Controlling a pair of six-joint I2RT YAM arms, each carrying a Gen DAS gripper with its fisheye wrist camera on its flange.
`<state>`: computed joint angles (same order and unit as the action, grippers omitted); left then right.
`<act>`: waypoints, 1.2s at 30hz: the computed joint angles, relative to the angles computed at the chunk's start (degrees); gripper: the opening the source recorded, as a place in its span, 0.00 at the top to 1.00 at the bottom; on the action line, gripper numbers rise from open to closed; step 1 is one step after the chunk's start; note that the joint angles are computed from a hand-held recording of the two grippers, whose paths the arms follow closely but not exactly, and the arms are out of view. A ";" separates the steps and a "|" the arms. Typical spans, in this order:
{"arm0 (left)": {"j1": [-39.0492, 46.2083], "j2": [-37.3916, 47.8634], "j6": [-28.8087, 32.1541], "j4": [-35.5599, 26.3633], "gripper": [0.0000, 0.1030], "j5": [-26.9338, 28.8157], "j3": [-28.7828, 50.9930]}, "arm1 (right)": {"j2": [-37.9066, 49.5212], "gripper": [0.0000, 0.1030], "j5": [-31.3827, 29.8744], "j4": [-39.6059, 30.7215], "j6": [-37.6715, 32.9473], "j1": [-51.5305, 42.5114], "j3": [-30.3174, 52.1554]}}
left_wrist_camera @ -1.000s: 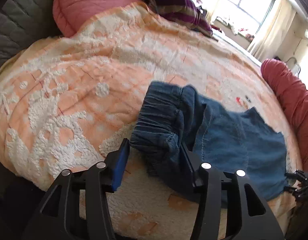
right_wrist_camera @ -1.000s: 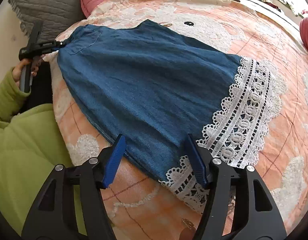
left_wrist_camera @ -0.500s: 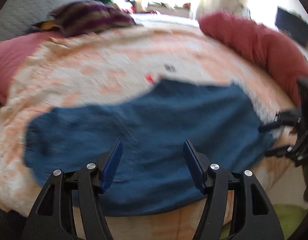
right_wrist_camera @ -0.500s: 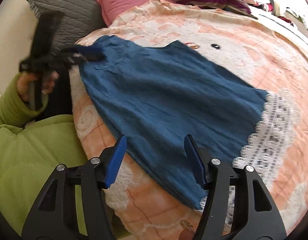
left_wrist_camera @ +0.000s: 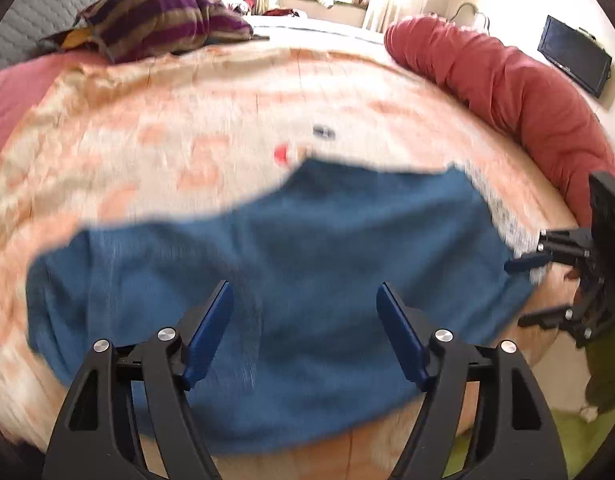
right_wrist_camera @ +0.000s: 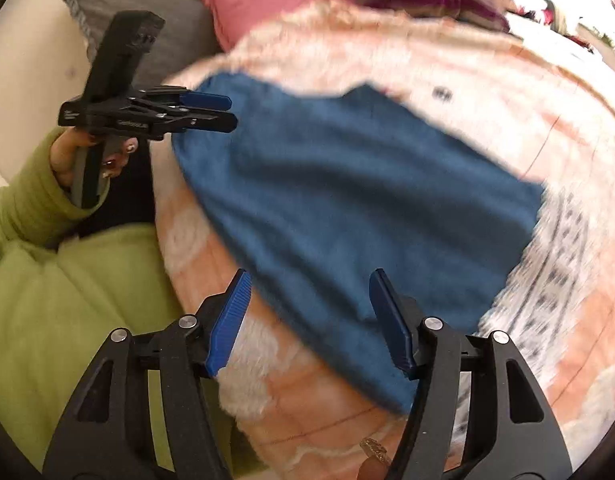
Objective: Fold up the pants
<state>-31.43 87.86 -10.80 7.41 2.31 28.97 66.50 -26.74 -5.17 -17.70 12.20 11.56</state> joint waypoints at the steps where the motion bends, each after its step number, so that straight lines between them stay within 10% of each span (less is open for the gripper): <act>1: 1.29 1.76 0.50 -0.96 0.30 1.32 3.02 | 1.03 0.47 0.08 0.44 -0.16 -0.49 0.77; 14: 7.11 36.64 0.56 -9.48 0.33 14.24 37.00 | 23.57 0.47 0.77 13.41 -0.25 -6.60 5.29; 16: 6.86 36.93 0.10 -7.65 0.54 14.96 36.40 | 23.43 0.47 0.43 13.84 -0.44 -6.89 4.89; 17: 6.87 36.93 0.30 -7.52 0.86 16.21 36.50 | 23.78 0.47 0.23 13.97 -0.52 -7.03 4.95; 18: 6.95 36.45 0.00 -7.11 0.90 17.88 36.21 | 23.81 0.47 0.16 13.76 -0.67 -7.14 5.04; 27: 4.31 38.56 0.27 -3.36 0.93 8.94 37.03 | 23.03 0.45 1.44 13.51 -0.68 -6.12 4.29; 36: 5.09 25.83 -0.75 5.66 0.68 6.34 22.47 | 15.82 0.44 -4.96 6.19 -0.44 -25.15 10.37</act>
<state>-26.34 113.69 -11.55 13.08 8.64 51.44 82.32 -31.70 1.01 -18.14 -12.95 21.94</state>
